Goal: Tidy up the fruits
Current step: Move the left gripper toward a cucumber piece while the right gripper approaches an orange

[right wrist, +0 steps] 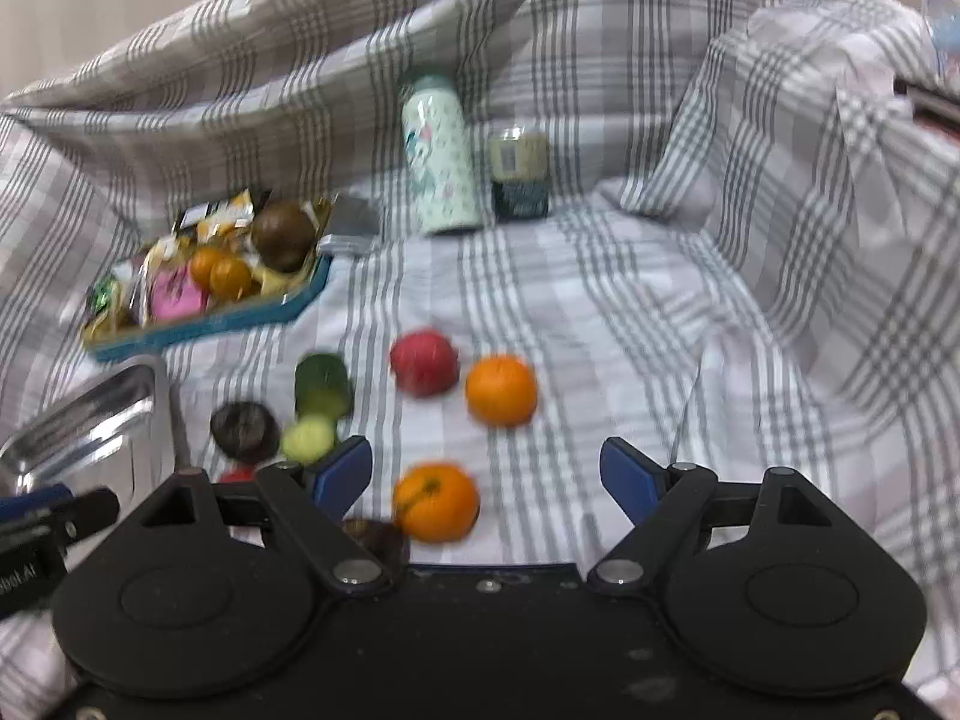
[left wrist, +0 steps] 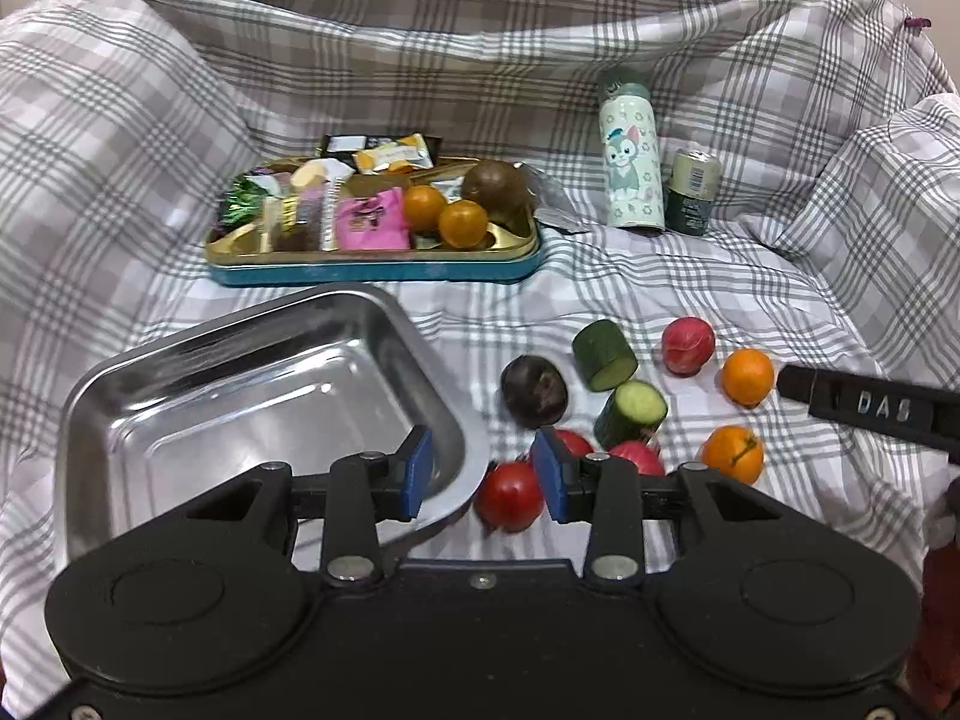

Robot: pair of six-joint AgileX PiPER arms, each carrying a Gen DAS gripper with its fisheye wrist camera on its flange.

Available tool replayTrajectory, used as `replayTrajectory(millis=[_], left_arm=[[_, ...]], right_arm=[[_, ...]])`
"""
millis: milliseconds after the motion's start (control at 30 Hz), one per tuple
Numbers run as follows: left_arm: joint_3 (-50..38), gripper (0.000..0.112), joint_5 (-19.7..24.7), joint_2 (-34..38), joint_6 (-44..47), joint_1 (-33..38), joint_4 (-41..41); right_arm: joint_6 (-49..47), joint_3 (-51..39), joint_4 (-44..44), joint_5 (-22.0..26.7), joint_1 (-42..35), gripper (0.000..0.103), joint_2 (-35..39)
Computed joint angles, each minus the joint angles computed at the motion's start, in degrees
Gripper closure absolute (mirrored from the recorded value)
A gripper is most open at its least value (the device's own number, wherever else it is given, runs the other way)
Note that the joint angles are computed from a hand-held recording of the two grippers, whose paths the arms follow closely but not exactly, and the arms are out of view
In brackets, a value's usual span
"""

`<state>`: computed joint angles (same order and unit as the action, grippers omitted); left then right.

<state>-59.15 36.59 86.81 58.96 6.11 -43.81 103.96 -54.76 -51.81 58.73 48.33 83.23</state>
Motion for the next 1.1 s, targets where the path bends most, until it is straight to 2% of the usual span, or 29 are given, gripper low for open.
replayTrajectory(millis=[100,233,433,600,700,767,833,967,1100], left_arm=[[-4.0,0.065,0.9,2.9,-4.4,-2.1,4.0],[-10.9,0.065,4.8,7.4,-10.7,-4.4,8.9],[-21.3,0.065,11.3,14.7,-17.3,-7.1,12.9],[-28.5,0.066,17.7,20.8,-19.1,-7.4,11.4],[-29.8,0.066,18.2,23.1,-19.5,-7.5,10.8],[-28.7,0.067,16.2,23.0,-18.3,-7.4,10.2],[-28.8,0.067,16.2,23.1,-16.9,-7.0,10.2],[-30.2,0.067,15.8,24.7,-18.6,-6.0,11.7],[-33.2,0.065,18.5,27.8,-18.7,-3.6,9.1]], right_arm=[[-3.4,-2.4,0.3,-0.7,-3.7,0.018,1.0],[-9.7,-5.8,3.1,-4.0,-10.3,0.020,2.7],[-22.2,-11.0,12.5,-10.5,-21.1,0.024,6.6],[-21.1,-9.1,14.1,-15.4,-24.9,0.025,7.4],[-19.6,-7.7,12.8,-16.6,-24.9,0.026,8.1],[-19.6,-7.8,11.4,-15.9,-24.5,0.026,8.7],[-19.2,-7.5,10.4,-16.4,-24.2,0.026,8.4],[-20.7,-7.2,12.3,-18.4,-24.9,0.026,7.9],[-24.3,-7.6,16.3,-19.5,-25.9,0.026,8.3]])
